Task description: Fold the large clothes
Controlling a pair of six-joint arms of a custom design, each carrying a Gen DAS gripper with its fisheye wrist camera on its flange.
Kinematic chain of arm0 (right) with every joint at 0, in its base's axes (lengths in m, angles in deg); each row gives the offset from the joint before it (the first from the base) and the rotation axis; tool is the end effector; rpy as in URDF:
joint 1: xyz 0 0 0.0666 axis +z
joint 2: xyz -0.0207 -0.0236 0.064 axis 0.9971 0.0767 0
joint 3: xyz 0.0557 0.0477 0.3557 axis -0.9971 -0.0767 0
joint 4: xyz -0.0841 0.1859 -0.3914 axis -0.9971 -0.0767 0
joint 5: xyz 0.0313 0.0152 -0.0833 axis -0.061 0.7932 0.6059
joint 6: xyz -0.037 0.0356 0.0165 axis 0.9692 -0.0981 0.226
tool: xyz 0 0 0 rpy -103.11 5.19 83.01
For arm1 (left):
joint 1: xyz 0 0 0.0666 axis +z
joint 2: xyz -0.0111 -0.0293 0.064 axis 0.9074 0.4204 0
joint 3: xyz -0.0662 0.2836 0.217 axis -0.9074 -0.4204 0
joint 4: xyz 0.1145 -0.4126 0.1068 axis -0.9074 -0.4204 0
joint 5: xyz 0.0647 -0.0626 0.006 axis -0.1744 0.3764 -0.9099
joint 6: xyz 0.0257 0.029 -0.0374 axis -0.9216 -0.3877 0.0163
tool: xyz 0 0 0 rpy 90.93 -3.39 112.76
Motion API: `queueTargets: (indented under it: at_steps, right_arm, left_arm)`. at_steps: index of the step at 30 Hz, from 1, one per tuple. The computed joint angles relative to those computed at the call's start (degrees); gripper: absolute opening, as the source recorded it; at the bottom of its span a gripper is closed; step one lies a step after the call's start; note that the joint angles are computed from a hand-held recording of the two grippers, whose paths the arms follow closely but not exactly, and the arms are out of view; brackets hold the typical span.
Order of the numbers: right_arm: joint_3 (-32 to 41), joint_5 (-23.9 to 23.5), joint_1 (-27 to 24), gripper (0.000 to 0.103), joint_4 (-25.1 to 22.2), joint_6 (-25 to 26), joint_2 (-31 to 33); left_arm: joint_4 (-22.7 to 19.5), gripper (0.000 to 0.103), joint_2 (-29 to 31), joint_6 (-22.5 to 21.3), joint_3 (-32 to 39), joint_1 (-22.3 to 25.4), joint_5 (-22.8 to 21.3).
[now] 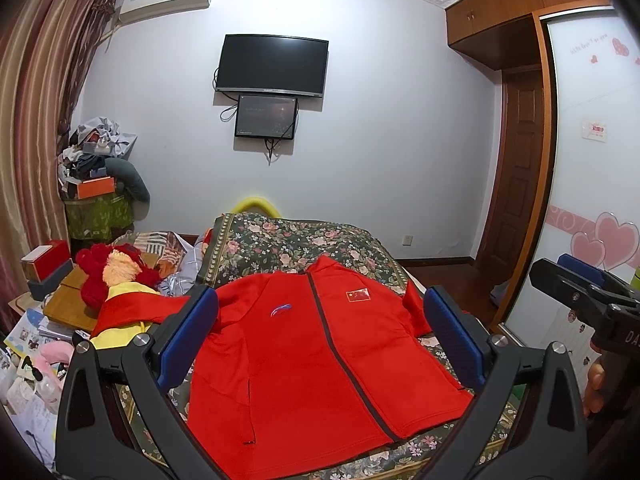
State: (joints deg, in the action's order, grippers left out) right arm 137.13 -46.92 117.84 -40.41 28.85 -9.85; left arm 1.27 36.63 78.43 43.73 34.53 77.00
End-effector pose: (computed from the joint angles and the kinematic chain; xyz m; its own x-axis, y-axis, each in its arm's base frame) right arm 0.3399 0.1949 0.6597 -0.3210 0.0702 -0.9445 -0.0417 0.9952 0.0882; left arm 0.3759 -0.2152 0.6027 -0.2933 -0.0155 -0.9559 0.3015 0.9473 -0.1079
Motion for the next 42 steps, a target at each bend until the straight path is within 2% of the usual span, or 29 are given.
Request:
queueTargets:
  at_steps: [25, 42]
  right_arm:
    - [-1.3, 0.2, 0.3, 0.103, 0.5, -0.4, -0.3]
    - [0.6, -3.0, -2.2, 0.103, -1.8, -1.4, 2.1]
  left_arm:
    - [-0.6, 0.103, 0.5, -0.2, 0.8, -0.5, -0.6]
    - [-2.5, 0.103, 3.2, 0.5, 3.2, 0.2, 0.0]
